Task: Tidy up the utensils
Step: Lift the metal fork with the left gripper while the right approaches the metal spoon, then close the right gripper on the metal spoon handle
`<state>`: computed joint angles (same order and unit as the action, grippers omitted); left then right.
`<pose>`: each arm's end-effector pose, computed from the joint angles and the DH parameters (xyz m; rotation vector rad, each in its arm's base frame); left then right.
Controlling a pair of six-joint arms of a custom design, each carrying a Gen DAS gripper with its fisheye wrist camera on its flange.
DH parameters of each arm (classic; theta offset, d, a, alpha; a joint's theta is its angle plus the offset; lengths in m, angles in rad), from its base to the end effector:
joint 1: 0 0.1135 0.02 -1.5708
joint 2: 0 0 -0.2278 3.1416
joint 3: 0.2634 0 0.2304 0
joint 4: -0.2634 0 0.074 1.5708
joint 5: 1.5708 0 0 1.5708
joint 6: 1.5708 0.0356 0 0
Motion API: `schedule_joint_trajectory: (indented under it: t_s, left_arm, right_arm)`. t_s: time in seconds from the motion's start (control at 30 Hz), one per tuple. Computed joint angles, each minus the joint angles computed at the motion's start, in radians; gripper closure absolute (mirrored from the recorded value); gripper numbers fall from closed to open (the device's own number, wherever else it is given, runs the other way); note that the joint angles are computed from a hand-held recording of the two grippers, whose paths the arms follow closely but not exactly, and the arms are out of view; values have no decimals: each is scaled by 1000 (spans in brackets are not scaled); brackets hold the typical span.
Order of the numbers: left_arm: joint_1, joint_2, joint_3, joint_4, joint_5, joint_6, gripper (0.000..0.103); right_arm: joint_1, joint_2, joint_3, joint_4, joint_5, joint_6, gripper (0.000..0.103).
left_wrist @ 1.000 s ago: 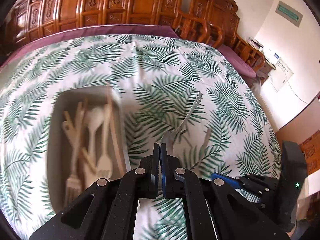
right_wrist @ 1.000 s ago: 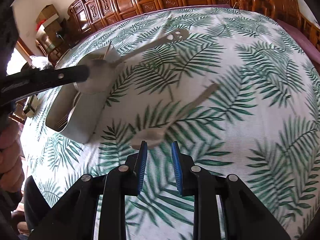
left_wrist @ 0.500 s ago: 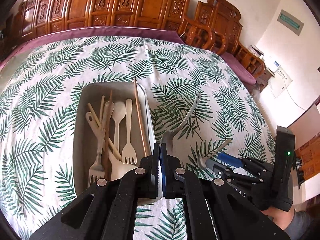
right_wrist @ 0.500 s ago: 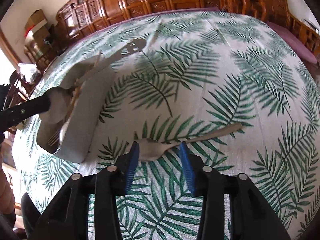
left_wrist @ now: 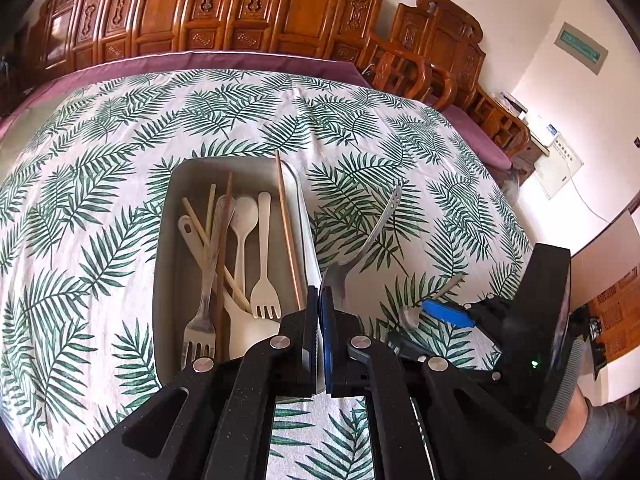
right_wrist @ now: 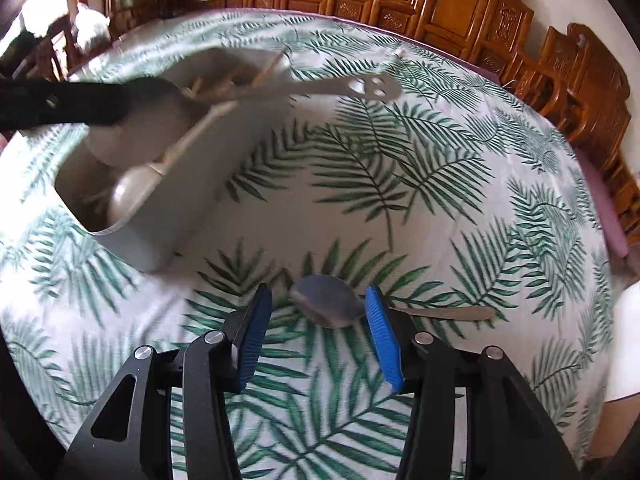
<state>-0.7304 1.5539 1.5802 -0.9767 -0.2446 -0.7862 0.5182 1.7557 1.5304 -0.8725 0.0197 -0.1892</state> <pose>0.2293 -0.1938 0.3188 -0.1688 2.5054 -0.3292 0.2975 0.1688 0.2486 -0.9191 2.5076 0.0794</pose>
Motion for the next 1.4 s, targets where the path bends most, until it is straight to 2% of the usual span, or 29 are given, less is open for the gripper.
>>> schedule_joint_trajectory:
  t_s: [0.07, 0.1, 0.13, 0.3, 0.5, 0.6, 0.8, 0.97, 1.17, 1.2, 1.33, 1.4]
  left_arm:
    - [0, -1, 0, -2, -1, 1, 102]
    - [0, -3, -1, -4, -2, 1, 102]
    - [0, -7, -3, -5, -3, 0, 102]
    - [0, -18, -10, -10, -7, -1, 102]
    - [-3, -19, -6, -14, -9, -5, 102]
    - [-10, -13, 5, -21, -12, -6, 102]
    - [-25, 3, 30, -29, -13, -4, 102]
    - [-36, 17, 48, -30, -11, -2, 102]
    - [-59, 46, 76, -28, -10, -5, 102]
    - [-63, 49, 79, -27, -10, -5, 102]
    - [-75, 62, 91, -28, -10, -8, 102]
    - [-80, 64, 92, -29, -10, -9, 102]
  right_arm:
    - [-9, 6, 6, -6, -4, -4, 66]
    - [-15, 7, 3, -5, -11, -12, 80]
    - [-15, 3, -7, 5, -1, -24, 86]
    - [-25, -31, -27, 27, -1, -43, 90]
    - [-60, -33, 38, -7, -32, -59, 94]
    - [-85, -48, 32, -20, -76, -82, 93]
    - [-139, -175, -131, -39, -114, -155, 90]
    - [-257, -279, -234, -78, -155, -209, 89]
    - [-422, -337, -264, -135, -219, -269, 89]
    - [-442, -340, -264, -140, -231, -270, 88]
    - [-514, -338, -239, -161, -291, -260, 70]
    - [-537, -343, -232, -171, -318, -251, 67]
